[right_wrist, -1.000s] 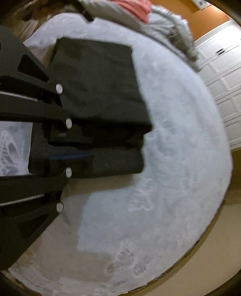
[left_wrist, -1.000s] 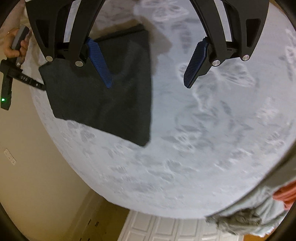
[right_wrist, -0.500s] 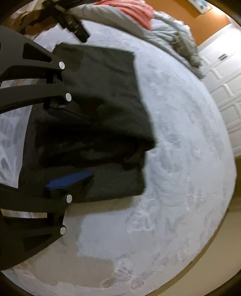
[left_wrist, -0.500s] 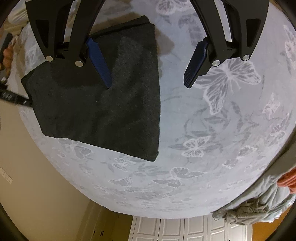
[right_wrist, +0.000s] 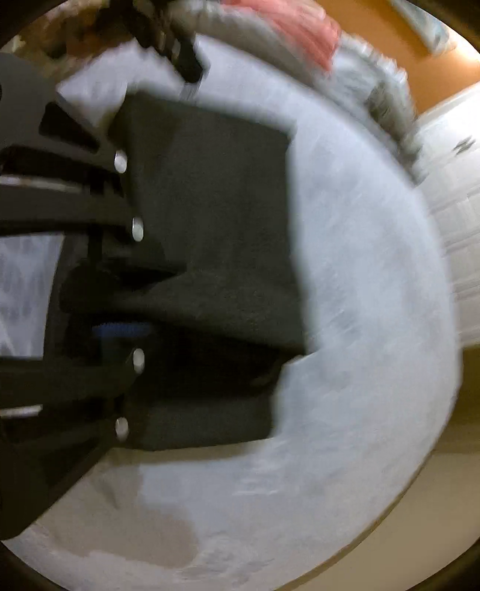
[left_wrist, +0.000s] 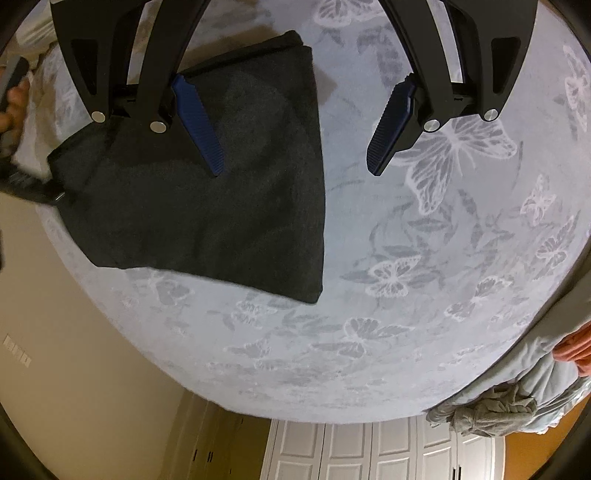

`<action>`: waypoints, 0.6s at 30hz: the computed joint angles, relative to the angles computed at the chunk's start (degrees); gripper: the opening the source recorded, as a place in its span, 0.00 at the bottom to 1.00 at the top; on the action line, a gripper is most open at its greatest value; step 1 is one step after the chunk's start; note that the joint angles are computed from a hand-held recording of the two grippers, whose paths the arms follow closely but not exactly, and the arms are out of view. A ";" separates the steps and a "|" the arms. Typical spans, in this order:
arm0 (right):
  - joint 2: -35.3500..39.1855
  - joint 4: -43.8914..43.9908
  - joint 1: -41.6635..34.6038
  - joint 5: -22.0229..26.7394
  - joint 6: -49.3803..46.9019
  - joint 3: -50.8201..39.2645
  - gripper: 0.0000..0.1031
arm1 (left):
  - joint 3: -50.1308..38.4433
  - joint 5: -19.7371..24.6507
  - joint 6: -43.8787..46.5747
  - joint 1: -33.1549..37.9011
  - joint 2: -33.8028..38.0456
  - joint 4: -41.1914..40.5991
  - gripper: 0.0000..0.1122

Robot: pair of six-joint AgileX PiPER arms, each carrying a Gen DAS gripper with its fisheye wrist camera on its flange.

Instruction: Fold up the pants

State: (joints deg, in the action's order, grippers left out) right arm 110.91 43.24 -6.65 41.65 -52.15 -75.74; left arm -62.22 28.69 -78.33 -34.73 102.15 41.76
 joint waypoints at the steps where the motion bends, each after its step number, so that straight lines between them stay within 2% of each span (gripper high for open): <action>1: -1.98 3.46 -0.91 0.58 -2.67 1.16 0.18 | 0.44 -0.38 -0.97 -0.04 -0.57 0.71 0.69; 3: -6.10 8.99 -2.95 0.40 -8.36 3.95 0.18 | 1.66 -2.57 -1.05 0.50 -1.79 0.27 0.69; 4: -7.37 8.67 -3.25 -2.26 -9.06 5.22 0.18 | 2.06 -3.54 -0.14 0.90 -2.13 -0.87 0.69; 6: -5.03 3.06 -3.22 -4.59 -3.59 3.84 0.18 | 2.19 -4.67 2.22 1.55 -2.10 -3.60 0.69; 8: -1.28 -3.24 -3.19 -3.38 2.96 0.93 0.18 | 1.80 -4.33 2.46 1.68 -1.63 -4.28 0.69; 11: -1.74 -5.43 -1.63 -5.05 4.25 1.69 0.18 | 1.48 -3.79 2.22 1.72 -2.09 -4.00 0.69; 13: -3.32 -0.94 -1.42 -2.53 2.58 1.60 0.17 | 1.91 -3.74 1.45 2.05 -3.35 -2.77 0.69; 15: -5.42 2.79 0.44 3.38 2.32 -0.59 0.16 | 2.89 -3.39 0.33 3.36 -5.80 -0.97 0.69; 18: -7.55 3.97 7.95 10.27 5.45 -6.90 0.09 | 5.83 -0.46 -4.50 7.09 -11.04 2.47 0.70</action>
State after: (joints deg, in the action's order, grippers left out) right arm 103.36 47.21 1.30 51.92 -46.70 -82.65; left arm -56.39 28.23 -82.82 -27.64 91.11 44.23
